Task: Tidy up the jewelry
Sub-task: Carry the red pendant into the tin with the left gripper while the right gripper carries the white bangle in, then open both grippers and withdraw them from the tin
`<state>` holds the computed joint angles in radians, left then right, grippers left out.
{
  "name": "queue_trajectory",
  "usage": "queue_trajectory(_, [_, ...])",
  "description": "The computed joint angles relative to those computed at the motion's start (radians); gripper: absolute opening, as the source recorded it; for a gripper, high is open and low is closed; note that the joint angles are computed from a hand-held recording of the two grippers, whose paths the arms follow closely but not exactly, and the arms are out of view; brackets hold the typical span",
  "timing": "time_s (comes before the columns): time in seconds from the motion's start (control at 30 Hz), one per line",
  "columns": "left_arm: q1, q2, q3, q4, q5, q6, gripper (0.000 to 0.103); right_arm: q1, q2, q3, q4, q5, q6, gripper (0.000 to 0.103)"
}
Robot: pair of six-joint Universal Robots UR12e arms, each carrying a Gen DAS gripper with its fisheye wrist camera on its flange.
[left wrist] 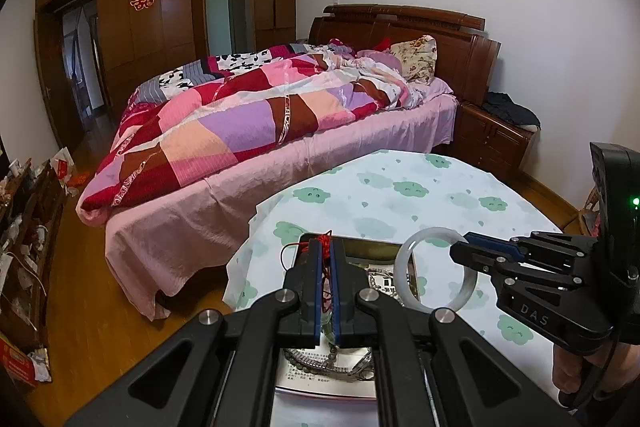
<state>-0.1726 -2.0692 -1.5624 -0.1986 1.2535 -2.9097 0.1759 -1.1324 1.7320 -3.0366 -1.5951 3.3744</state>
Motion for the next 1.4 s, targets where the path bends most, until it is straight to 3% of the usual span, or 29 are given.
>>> queue_trajectory(0.43, [0.002,-0.02,0.012,-0.031,-0.005,0.0,0.002,0.007,0.032,-0.032,0.043,0.001,0.003,0.014])
queue_trajectory(0.83, [-0.013,-0.071,0.025,-0.119,0.014,0.005,0.004,0.012,0.084,-0.061,0.125,0.023,-0.006,0.016])
queue_trajectory(0.93, [-0.016,-0.08,0.032,-0.145,0.027,0.005,0.02,0.0,0.085,-0.057,0.124,0.059,0.004,0.018])
queue_trajectory(1.0, [-0.016,-0.079,0.026,-0.127,0.035,-0.007,0.06,-0.004,0.081,-0.052,0.121,0.066,0.013,0.024])
queue_trajectory(1.07, [-0.012,-0.074,0.011,-0.08,0.035,-0.039,0.077,-0.005,0.077,-0.046,0.113,0.064,0.02,0.024])
queue_trajectory(1.17, [-0.002,-0.064,-0.004,-0.059,-0.009,-0.042,0.077,-0.007,0.063,-0.032,0.103,0.052,0.031,0.028])
queue_trajectory(1.27, [-0.002,-0.05,-0.016,-0.042,0.009,-0.045,0.077,-0.011,0.048,-0.017,0.093,0.043,0.051,0.043])
queue_trajectory(1.4, [0.01,-0.027,-0.047,0.014,-0.008,-0.087,0.077,-0.011,0.019,0.013,0.056,0.014,0.058,0.047])
